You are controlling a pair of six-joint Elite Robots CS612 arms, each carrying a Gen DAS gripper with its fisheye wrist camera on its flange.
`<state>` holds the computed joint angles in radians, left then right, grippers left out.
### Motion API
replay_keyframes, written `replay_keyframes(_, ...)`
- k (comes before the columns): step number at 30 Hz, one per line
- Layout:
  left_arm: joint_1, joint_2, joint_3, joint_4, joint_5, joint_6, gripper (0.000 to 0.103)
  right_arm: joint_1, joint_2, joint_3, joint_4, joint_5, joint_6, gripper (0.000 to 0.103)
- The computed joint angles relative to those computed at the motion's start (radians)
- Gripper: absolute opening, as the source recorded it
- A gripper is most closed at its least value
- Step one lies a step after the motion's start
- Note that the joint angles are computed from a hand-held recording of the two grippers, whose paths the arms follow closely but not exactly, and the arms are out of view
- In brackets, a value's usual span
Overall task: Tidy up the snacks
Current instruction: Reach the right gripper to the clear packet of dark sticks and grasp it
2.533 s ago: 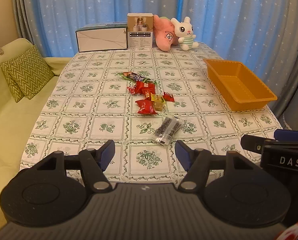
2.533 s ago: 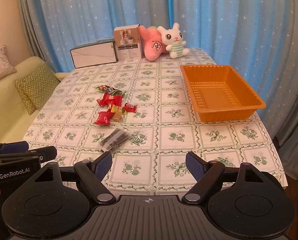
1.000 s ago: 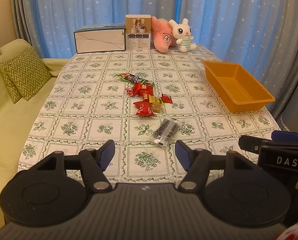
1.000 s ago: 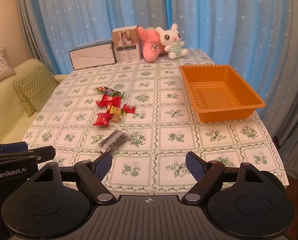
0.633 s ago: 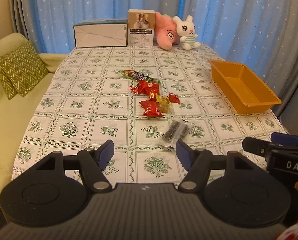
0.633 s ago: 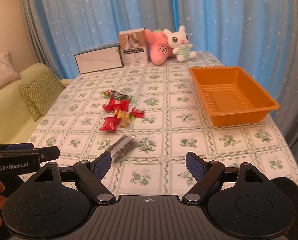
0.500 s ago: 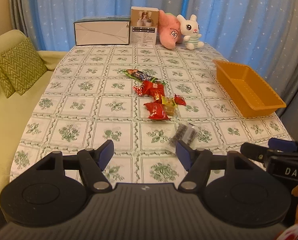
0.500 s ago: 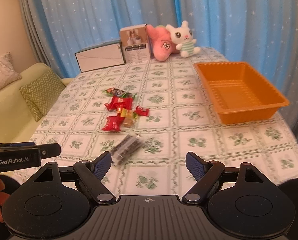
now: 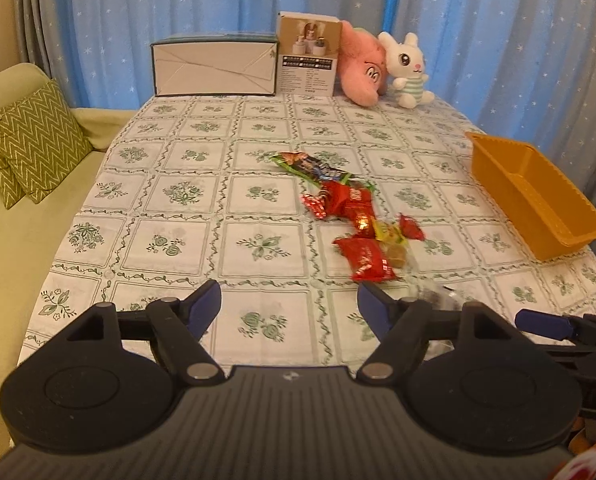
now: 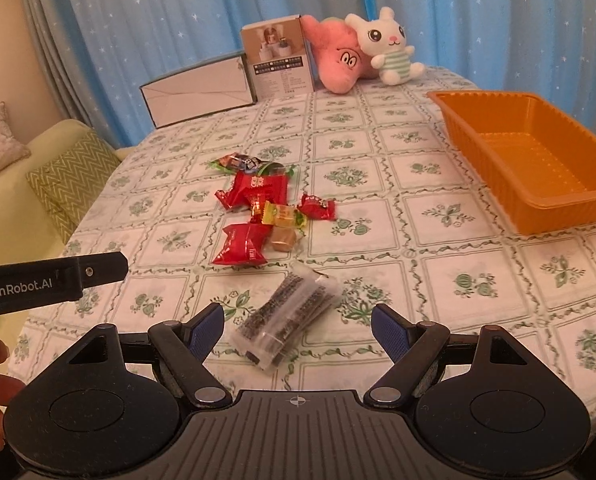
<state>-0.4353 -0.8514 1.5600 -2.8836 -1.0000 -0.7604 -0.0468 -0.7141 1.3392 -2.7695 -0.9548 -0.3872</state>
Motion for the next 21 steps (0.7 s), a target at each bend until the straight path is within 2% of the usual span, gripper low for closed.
replay_keyframes(8,0.039,0.028,-0.031,0.027,-0.055,-0.014,0.073,0.04,0.044,-0.05,0.023,-0.074,0.074,0.079)
replay_keyframes(9,0.043,0.031,-0.034,0.024,-0.066,-0.013,0.072,0.045,0.047,-0.055,0.024,-0.082,0.076,0.076)
replay_keyframes(10,0.046,0.033,-0.036,0.02,-0.072,-0.012,0.072,0.049,0.05,-0.059,0.032,-0.091,0.076,0.069)
replay_keyframes(16,0.054,0.041,-0.055,0.02,-0.086,0.0,0.072,0.064,0.061,-0.067,0.018,-0.136,0.049,0.063)
replay_keyframes(18,0.054,0.045,-0.063,0.021,-0.091,0.008,0.072,0.064,0.063,-0.07,0.013,-0.148,0.024,0.055)
replay_keyframes(19,0.054,0.048,-0.068,0.023,-0.096,0.014,0.072,0.064,0.064,-0.072,0.01,-0.152,0.01,0.047)
replay_keyframes(21,0.053,0.055,-0.078,0.025,-0.102,0.021,0.072,0.059,0.068,-0.08,0.018,-0.145,-0.022,0.041)
